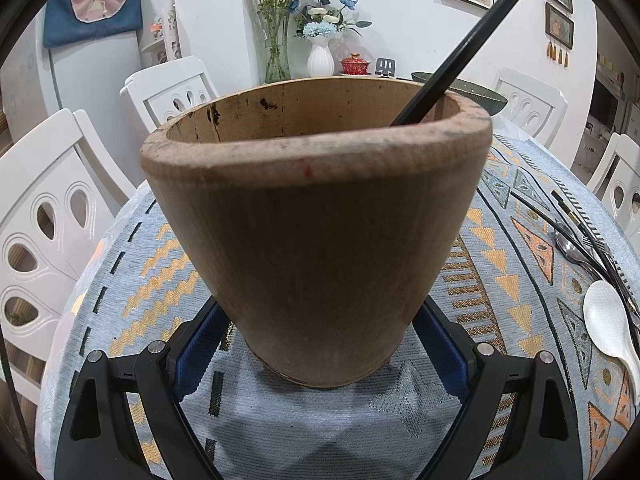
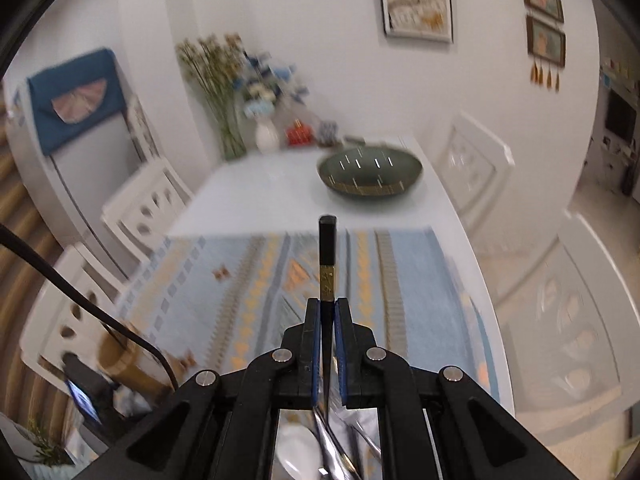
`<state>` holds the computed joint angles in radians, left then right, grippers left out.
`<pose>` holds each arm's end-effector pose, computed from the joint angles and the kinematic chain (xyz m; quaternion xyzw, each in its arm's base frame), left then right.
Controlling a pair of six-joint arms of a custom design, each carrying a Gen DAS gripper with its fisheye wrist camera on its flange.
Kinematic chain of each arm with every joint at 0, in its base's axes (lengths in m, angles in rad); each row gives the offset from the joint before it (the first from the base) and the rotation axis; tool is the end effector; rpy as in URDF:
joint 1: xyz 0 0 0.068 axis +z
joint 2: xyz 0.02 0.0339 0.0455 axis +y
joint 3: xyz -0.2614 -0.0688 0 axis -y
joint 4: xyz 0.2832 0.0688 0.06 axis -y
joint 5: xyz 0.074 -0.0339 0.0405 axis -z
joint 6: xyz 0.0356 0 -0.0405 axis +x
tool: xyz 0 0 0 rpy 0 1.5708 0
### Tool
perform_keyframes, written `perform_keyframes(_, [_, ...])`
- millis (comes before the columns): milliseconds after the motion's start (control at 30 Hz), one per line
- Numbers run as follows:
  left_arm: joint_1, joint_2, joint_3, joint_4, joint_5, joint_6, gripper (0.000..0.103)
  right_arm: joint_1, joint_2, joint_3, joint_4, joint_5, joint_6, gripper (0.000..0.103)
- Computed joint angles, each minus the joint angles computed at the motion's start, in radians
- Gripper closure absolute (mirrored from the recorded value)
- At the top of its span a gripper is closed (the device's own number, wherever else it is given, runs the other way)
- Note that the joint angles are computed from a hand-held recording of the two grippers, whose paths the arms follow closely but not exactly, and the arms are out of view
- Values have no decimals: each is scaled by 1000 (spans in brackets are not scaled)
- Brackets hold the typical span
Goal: Organize utensils
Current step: 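Lift the chopstick with the right tool and release it into the wooden cup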
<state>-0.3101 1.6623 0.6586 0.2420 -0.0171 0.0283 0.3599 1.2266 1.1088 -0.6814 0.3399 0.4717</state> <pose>0.3106 -0.0989 0.0915 0.1515 0.9067 -0.0475 0.3908 0.2804 0.0928 0.3088 0.1146 0.9082 0.0065 0.4026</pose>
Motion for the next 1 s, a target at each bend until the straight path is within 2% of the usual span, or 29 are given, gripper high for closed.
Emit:
perform_keyframes(333, [0, 0, 0, 0, 0, 0, 10, 131, 102, 249, 157, -41, -34, 97])
perform_keyframes(533, [-1, 0, 0, 0, -1, 0, 10, 175, 214, 353, 264, -205, -27, 97])
perform_keyframes(767, [-2, 0, 0, 0, -2, -1, 10, 216, 409, 467, 249, -290, -23, 97])
perform_keyframes(1000, [-3, 0, 0, -1, -3, -1, 10, 233, 454, 461, 245, -301, -49, 97])
